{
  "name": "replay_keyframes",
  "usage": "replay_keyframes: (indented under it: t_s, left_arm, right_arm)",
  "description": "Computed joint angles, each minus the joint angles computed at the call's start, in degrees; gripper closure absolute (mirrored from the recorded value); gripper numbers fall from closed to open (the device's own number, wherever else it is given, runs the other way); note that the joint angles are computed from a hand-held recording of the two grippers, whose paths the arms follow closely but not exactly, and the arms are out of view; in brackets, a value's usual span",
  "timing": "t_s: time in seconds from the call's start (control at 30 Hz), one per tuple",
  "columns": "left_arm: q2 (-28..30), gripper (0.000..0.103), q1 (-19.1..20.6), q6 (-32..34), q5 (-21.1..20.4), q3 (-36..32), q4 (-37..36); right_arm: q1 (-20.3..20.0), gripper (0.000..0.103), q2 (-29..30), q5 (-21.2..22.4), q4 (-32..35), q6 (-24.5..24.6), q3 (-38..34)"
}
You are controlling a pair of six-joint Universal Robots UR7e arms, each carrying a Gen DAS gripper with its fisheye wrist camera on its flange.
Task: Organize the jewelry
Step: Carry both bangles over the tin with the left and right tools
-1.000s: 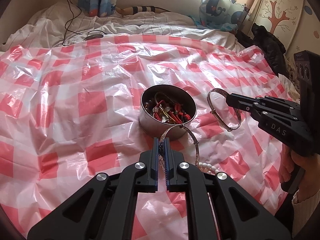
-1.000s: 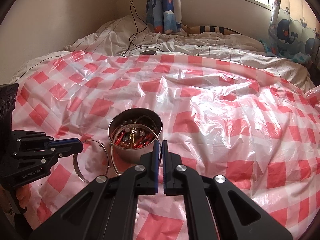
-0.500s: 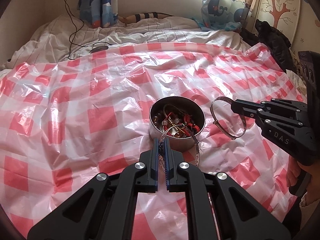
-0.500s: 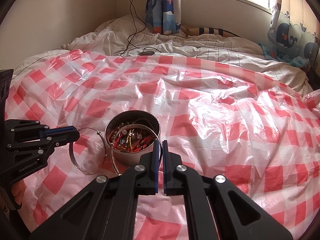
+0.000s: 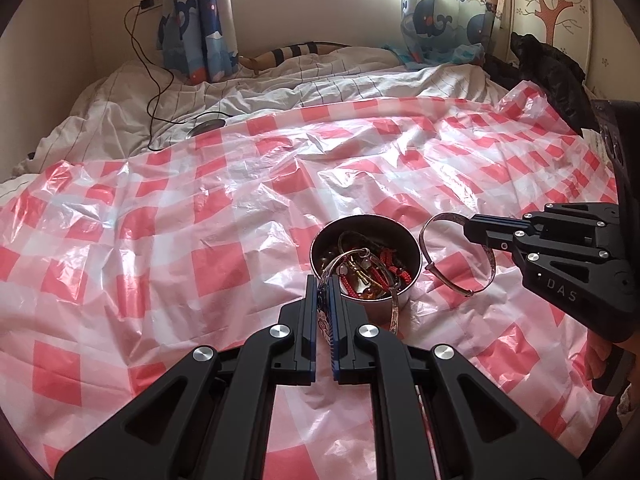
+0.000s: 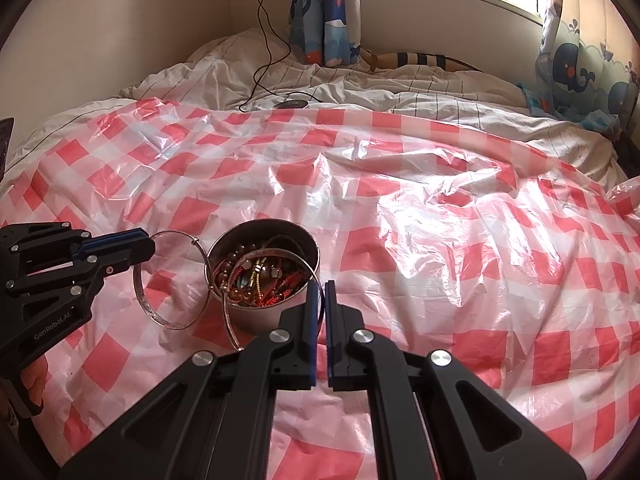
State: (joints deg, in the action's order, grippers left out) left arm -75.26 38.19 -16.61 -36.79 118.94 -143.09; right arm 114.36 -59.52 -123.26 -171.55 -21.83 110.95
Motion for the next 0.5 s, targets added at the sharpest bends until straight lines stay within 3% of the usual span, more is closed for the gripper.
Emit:
replay_keyframes:
  t_s: [0.5]
  left_arm:
    - [1.8, 0.098, -0.2, 4.6, 2.4, -1.3, -4.8]
  right_arm:
    - [0.1, 0.099, 0.4, 1.3, -1.0, 1.0, -1.1]
